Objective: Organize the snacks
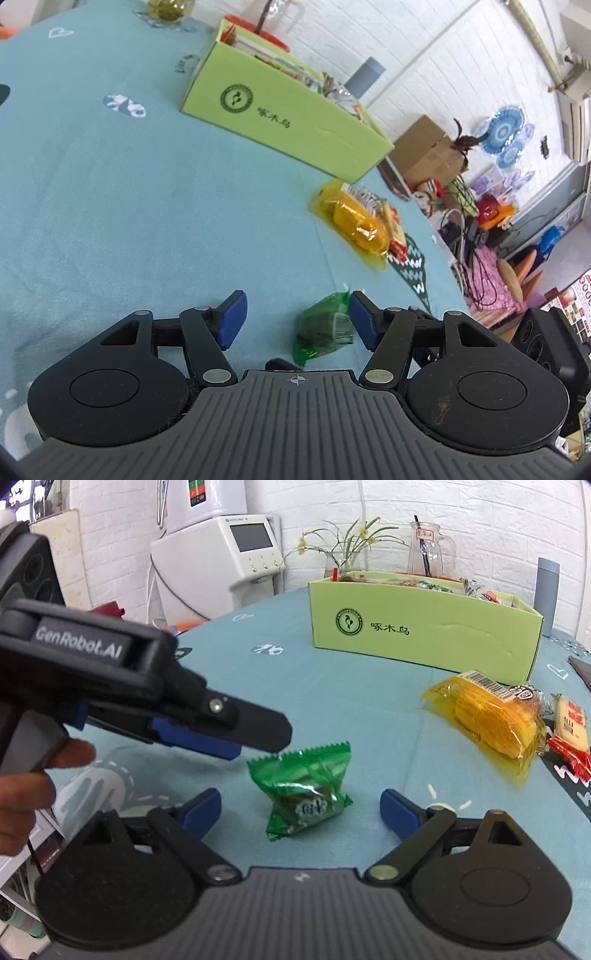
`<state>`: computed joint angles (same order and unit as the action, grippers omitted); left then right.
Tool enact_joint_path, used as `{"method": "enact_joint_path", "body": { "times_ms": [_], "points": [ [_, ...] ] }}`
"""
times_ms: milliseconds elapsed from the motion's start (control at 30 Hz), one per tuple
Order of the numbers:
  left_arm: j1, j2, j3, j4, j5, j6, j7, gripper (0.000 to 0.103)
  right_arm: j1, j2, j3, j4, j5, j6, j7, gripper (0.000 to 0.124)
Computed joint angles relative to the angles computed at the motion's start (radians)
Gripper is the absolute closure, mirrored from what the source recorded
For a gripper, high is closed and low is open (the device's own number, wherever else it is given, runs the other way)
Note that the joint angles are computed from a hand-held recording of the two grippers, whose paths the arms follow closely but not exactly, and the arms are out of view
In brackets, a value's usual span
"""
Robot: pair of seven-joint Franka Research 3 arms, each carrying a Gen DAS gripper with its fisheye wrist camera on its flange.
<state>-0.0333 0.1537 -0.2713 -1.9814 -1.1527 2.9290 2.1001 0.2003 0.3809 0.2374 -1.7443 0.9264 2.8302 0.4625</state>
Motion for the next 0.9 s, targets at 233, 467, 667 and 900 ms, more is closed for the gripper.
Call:
{"method": "enact_joint_path", "body": {
  "times_ms": [233, 467, 667, 900],
  "points": [
    [-0.049, -0.011, 0.014, 0.007, 0.070, 0.020, 0.002, 0.049, -0.007, -0.013, 0.013, -0.016, 0.032, 0.007, -0.032, 0.031],
    [-0.024, 0.041, 0.010, 0.009, 0.356, 0.019, -0.265, 0.056, 0.007, 0.015, 0.009, 0.028, 0.016, -0.009, -0.065, 0.033],
    [0.045, 0.060, -0.050, 0.014, 0.374, 0.018, -0.244, 0.098, 0.012, 0.041, 0.007, 0.065, -0.041, -0.037, -0.050, 0.068],
    [0.059, 0.144, -0.027, 0.196, 0.481, -0.050, -0.286, 0.100, 0.021, 0.160, -0.017, 0.299, -0.139, -0.099, 0.027, 0.072]
  ]
}}
